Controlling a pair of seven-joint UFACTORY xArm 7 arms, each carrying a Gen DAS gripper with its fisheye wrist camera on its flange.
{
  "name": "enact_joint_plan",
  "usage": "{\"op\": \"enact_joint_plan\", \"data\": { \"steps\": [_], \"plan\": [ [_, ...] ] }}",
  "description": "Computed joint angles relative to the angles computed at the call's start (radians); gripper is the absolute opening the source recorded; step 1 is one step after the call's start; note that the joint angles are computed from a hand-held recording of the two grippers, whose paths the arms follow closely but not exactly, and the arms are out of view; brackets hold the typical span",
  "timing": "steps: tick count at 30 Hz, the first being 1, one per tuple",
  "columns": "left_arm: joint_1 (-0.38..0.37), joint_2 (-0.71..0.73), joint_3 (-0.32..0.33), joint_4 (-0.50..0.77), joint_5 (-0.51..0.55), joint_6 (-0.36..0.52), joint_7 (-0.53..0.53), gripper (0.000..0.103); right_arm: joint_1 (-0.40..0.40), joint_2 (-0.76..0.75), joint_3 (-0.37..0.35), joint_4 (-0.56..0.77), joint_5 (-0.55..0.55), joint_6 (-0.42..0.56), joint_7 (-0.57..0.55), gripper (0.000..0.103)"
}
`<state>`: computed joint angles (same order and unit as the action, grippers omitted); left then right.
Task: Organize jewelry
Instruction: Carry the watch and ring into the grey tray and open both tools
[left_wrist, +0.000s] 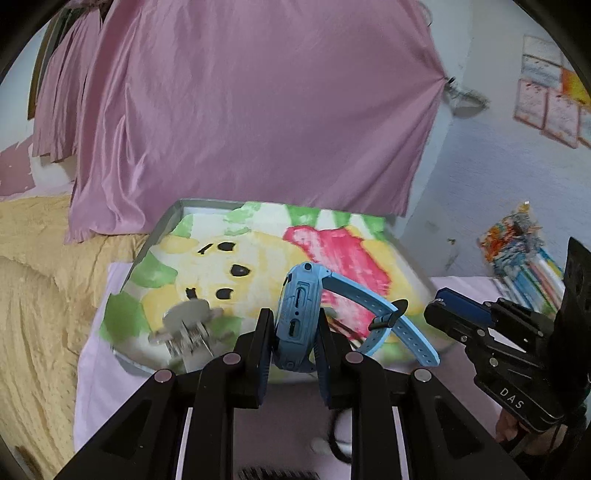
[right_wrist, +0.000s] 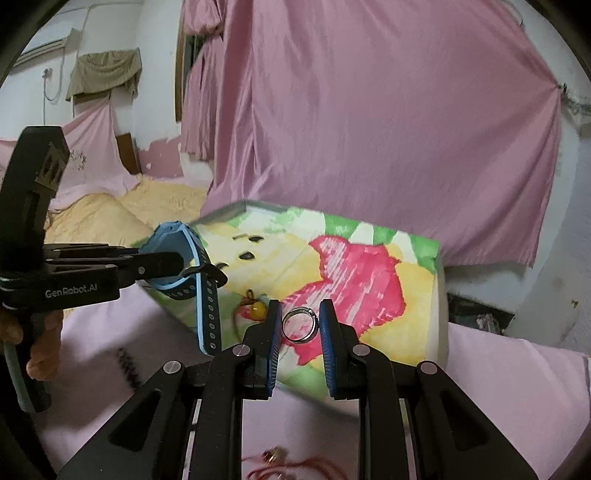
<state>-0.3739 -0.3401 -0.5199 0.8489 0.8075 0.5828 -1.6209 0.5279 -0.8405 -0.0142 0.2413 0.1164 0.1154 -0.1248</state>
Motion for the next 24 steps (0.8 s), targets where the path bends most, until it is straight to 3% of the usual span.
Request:
{"op": "enact_joint_plan", "data": {
  "steps": [6, 11, 24],
  "plan": [
    [-0.029, 0.113, 0.042, 0.056, -0.015, 0.036, 0.063, 0.02, 0.042, 0.125, -0.057, 0.029, 0.024, -0.05, -0.021, 0.018],
    [-0.073, 0.155, 0.087, 0.067, -0.022, 0.051, 0.079, 0.02, 0.106, 0.178, -0.145, 0.047, 0.071, -0.046, -0.059, 0.018],
    [-0.122, 0.181, 0.138, 0.069, -0.024, 0.053, 0.099, 0.021, 0.113, 0.284, -0.149, 0.1, 0.167, -0.006, -0.121, 0.018]
  ]
}}
